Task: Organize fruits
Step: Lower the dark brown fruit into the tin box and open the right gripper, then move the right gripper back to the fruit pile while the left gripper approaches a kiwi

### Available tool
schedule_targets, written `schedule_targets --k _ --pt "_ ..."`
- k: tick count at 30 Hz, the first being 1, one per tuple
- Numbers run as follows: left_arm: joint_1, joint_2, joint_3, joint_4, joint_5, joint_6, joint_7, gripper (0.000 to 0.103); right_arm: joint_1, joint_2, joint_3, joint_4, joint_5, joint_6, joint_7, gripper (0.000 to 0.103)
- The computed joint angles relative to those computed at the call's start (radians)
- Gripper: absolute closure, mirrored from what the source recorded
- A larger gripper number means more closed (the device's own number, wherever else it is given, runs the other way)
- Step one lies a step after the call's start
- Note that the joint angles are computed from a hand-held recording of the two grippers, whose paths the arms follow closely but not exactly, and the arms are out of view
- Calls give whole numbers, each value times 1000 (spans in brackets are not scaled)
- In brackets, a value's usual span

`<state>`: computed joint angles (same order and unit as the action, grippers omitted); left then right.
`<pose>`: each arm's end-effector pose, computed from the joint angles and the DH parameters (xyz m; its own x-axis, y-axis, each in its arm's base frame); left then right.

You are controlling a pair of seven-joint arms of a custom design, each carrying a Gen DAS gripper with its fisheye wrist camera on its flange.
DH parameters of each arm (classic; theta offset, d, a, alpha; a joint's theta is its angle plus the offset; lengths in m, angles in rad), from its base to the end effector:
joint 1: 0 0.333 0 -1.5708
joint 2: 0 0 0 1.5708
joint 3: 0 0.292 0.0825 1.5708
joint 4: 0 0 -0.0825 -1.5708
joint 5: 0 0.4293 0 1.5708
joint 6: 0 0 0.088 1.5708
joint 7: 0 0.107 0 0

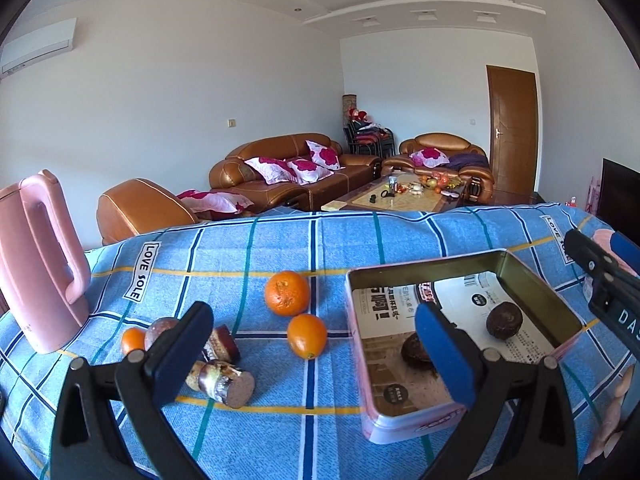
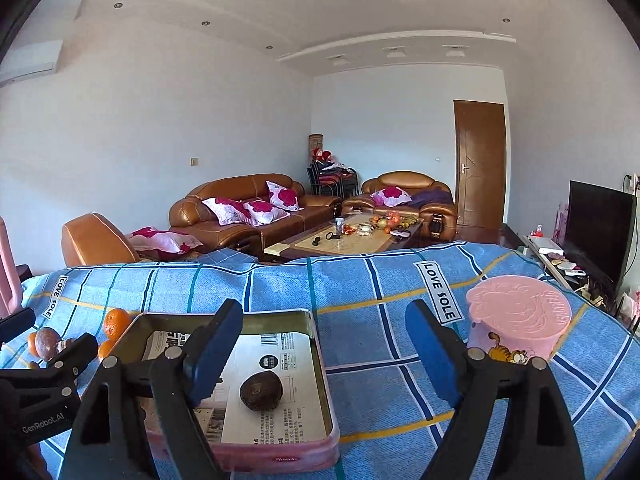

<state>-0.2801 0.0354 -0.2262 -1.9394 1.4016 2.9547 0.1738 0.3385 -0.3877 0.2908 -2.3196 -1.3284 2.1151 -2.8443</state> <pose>0.5250 -0.3646 0.4926 -0.3322 -0.9405 -0.0709 -0.3715 0.1996 -0.9068 0.4399 0.2741 0.4998 -0.5077 -0.8610 -0.0299 -0.2344 0.1714 -0.9569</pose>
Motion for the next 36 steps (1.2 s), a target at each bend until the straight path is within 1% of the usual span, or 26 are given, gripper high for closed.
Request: schedule_targets --k 4,16,26,30,33,36 --pt "8 -16 3 -23 -35 7 43 0 12 14 13 14 6 -24 -13 18" --pt "62 -58 11 -79 -92 43 100 0 62 81 18 77 30 -17 -7 18" --pt "107 -74 21 -109 -158 68 168 0 109 182 8 174 10 -7 -12 18" --pt "125 -75 30 -119 -200 75 219 0 131 233 -3 225 4 4 -30 18" --pt "142 -74 41 -127 -258 86 278 0 148 265 -14 257 -6 24 -40 18" --pt "161 -71 52 -131 -312 73 322 0 164 307 -25 302 -5 32 -72 18"
